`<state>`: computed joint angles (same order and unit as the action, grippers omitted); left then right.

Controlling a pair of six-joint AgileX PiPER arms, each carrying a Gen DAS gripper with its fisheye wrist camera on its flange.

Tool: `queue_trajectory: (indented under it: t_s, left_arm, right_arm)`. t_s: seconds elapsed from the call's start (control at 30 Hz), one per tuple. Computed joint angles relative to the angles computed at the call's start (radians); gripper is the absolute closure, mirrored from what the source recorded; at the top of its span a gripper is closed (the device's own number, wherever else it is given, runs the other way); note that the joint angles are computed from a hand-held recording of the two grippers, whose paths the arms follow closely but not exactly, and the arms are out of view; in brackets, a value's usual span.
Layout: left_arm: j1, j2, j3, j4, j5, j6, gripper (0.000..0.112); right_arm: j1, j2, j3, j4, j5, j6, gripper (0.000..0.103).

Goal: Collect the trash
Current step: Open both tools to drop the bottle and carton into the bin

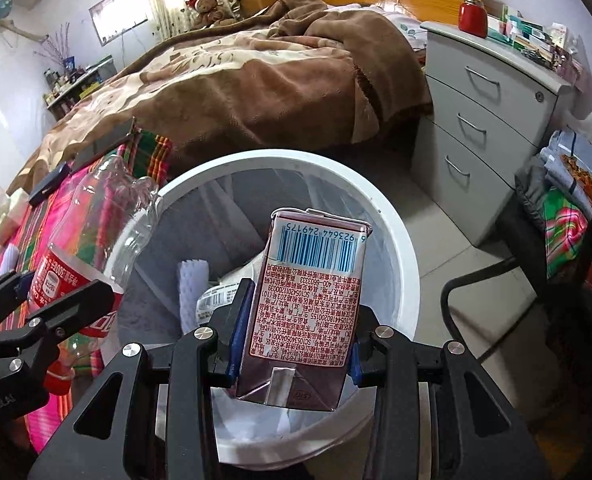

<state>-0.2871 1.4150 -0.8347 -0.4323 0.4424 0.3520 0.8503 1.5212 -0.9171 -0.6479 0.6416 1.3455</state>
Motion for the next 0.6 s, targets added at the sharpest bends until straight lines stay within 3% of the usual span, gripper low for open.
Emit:
queue_trajectory:
  t_s: [0.07,0.13,0.17,0.6]
  left_arm:
    - [0.0,0.001,0.0,-0.031,-0.005,0.031,0.049]
    - [-0.003,0.002,-0.004,-0.033,-0.007,0.032,0.044]
    - [-0.003,0.001,-0.004,-0.027,-0.009,0.026,0.041]
    - [0.054,-0.077,0.034,-0.061,0.007,0.056,0.04]
  right_arm:
    - [0.007,0.005,-0.003,-0.019,0.023,0.016,0.059]
    - [0.008,0.0,0.004,-0.029,0.026,0.03,0.04]
    - [0.005,-0.005,0.008,-0.026,0.018,0.029,0.038]
    - [0.059,-0.028,-0.001,-0.096,0.069,0.136,0.038]
